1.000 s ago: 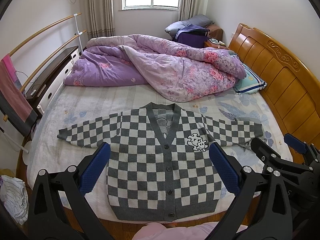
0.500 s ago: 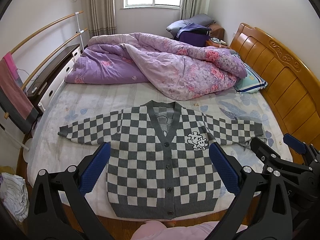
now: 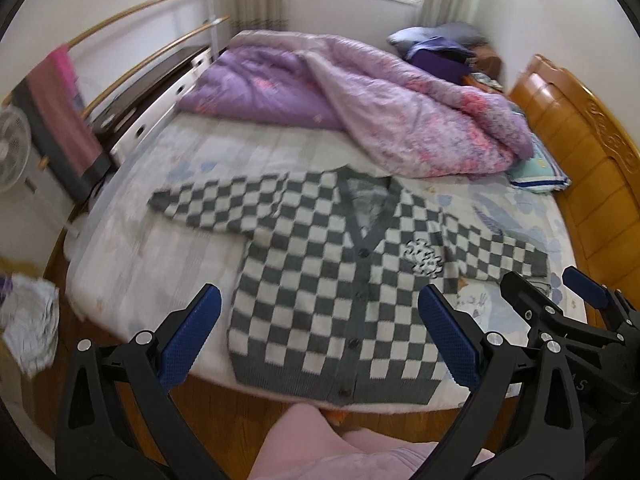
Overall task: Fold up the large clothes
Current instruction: 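Move the left gripper to the cardigan sleeve cuff and grasp it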
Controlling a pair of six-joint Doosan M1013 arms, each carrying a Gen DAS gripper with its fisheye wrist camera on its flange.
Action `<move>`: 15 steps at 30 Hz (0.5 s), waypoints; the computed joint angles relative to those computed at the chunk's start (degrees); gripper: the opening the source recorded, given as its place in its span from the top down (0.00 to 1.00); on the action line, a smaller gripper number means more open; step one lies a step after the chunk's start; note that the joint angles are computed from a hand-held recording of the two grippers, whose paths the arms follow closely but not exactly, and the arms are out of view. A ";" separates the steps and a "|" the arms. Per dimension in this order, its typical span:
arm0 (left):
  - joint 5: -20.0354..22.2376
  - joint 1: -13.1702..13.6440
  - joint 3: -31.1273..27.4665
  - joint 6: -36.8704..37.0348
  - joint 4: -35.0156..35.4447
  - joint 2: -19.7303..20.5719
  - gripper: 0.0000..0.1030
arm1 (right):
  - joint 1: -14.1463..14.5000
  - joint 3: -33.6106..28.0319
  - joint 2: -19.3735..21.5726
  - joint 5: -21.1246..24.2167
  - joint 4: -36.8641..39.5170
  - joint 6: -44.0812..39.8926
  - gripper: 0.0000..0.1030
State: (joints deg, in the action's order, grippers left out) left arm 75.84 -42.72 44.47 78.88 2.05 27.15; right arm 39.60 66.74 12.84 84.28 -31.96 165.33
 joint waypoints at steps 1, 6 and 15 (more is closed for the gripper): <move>0.62 0.23 0.45 -0.97 0.26 -0.24 0.05 | -0.13 -0.03 0.15 -0.91 1.10 -1.16 0.07; 0.84 2.42 4.94 -6.98 1.32 -2.64 0.05 | -1.22 -0.57 1.03 -5.26 7.09 -10.28 0.07; -5.90 7.32 10.75 -15.99 2.60 -5.51 0.05 | -2.98 -5.34 5.81 -9.04 12.25 -16.66 0.07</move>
